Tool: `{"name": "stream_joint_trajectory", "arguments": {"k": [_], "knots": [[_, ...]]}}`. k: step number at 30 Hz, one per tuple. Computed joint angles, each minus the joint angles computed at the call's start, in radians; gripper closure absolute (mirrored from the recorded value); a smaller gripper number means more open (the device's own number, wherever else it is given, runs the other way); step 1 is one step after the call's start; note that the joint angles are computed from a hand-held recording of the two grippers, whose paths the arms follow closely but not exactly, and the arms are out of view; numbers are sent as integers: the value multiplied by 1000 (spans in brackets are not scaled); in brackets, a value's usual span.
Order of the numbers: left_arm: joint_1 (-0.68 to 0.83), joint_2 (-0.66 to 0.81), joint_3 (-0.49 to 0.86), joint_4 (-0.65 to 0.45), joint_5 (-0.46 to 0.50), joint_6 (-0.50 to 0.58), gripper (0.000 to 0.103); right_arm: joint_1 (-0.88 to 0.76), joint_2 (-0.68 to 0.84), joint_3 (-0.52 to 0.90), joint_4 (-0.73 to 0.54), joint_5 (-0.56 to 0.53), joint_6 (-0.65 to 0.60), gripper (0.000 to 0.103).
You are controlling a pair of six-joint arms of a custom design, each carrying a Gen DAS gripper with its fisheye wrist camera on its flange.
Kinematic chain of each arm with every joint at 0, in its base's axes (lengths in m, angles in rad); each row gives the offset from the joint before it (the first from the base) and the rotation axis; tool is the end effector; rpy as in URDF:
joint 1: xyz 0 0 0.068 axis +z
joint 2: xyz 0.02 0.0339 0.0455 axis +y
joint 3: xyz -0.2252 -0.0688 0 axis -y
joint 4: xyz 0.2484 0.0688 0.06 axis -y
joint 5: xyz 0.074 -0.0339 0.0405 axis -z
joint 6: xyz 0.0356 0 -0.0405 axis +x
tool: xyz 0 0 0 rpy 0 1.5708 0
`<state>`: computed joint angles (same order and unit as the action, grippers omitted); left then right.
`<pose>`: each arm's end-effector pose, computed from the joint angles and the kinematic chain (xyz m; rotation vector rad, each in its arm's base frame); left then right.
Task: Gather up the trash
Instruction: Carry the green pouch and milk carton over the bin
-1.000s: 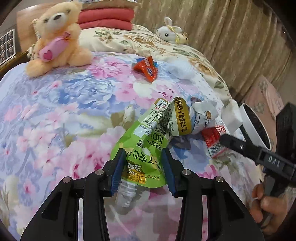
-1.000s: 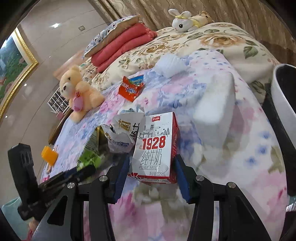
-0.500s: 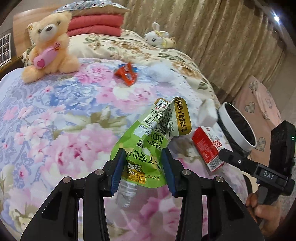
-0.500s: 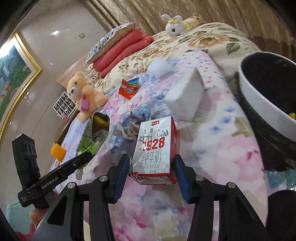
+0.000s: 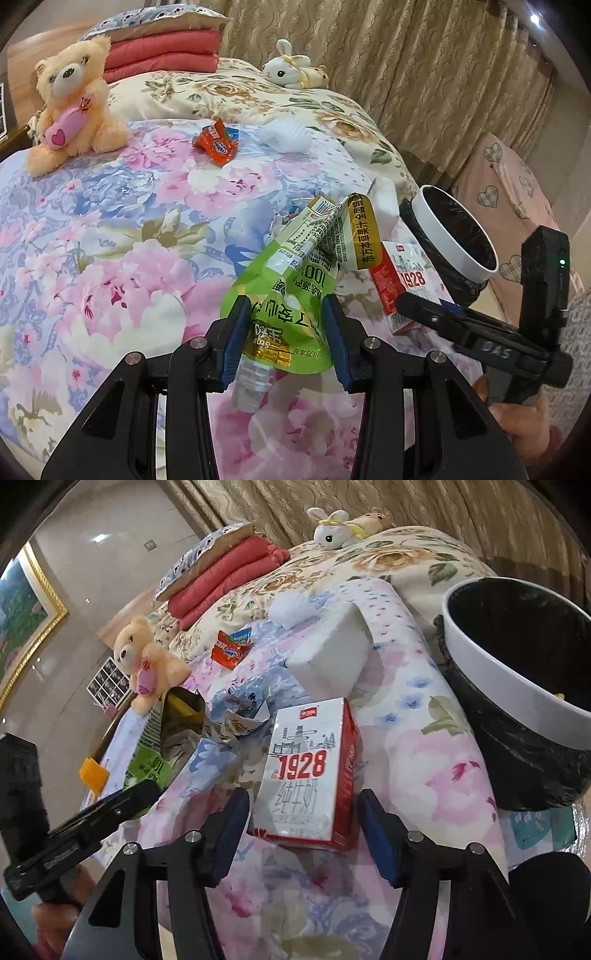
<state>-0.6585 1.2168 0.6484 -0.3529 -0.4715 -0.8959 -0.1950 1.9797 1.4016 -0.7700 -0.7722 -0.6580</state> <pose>0.2057 -0.1387 0.1574 -0.4684 2.3180 -0.1529 0.3701 -0.0478 0.1376 -0.6865 2.4155 0.8123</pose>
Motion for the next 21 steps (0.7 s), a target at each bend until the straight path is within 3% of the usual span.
{"name": "stream_joint_trajectory", "arguments": {"k": [5,21], "knots": [[-12,16,12,2,-1,-6,64,-14,-19,-22,24,4,-15,45],[-54,249,225,68,52,95,64,-187,86,231,-202,-114,-81,46]]}}
